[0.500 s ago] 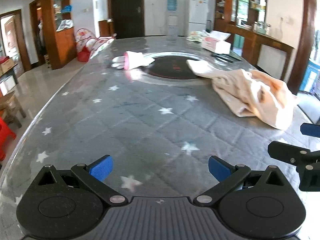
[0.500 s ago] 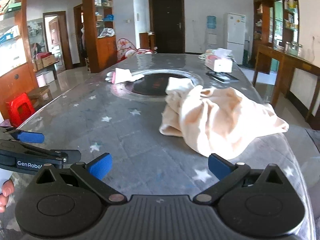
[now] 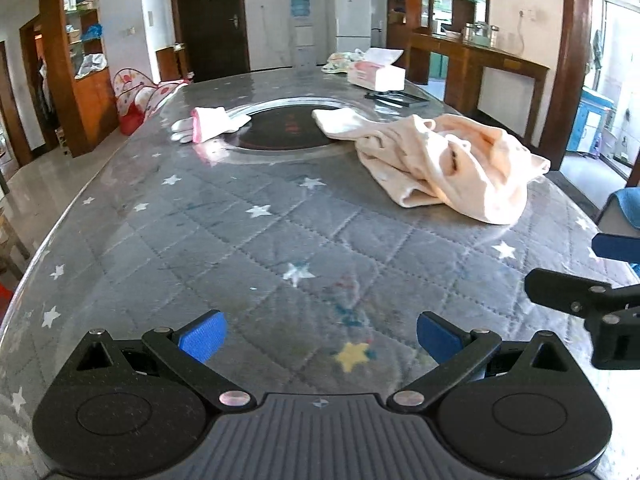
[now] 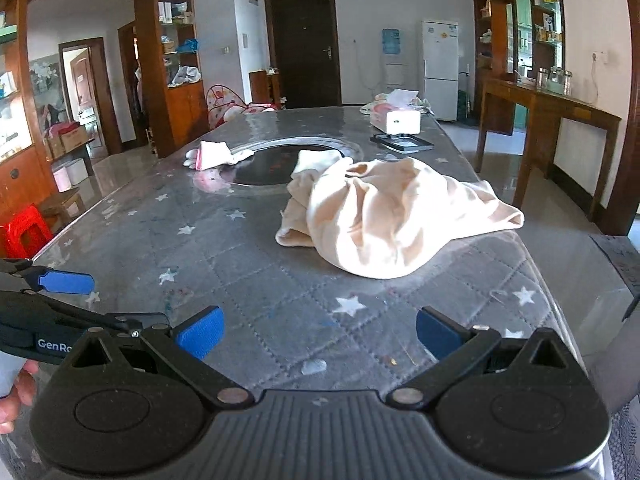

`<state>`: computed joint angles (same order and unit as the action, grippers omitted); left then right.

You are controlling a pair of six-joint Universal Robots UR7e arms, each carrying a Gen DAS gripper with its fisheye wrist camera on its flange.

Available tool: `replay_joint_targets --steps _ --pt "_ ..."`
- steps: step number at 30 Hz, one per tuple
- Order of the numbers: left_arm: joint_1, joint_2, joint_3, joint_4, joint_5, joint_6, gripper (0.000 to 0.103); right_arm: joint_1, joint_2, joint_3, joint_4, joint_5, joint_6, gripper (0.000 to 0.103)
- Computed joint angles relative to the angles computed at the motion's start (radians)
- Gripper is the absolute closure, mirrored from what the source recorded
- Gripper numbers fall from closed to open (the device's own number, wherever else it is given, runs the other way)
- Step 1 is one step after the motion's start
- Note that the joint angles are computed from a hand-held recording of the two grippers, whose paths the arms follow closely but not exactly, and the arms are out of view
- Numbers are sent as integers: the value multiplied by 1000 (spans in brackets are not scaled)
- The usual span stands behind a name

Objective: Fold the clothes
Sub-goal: 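Move both tools toward the crumpled cream sweatshirt on the table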

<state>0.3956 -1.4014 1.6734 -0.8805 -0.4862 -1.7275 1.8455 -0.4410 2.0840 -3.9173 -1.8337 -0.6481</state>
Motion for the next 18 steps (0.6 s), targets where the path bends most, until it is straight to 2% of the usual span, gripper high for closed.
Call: replay_joint_targets --steps 4,6,10,18 --pt "-16 -54 40 -106 -12 140 0 -5 -11 25 -23 -6 11 0" --pt "-24 -83 54 -119 -16 168 0 -6 -17 34 -26 -7 18 0" --pt "-57 -118 67 -89 -26 167 0 -10 -23 45 -35 -12 22 0" --pt "-53 -112 72 -92 -23 184 0 -6 -28 60 -56 -49 30 0"
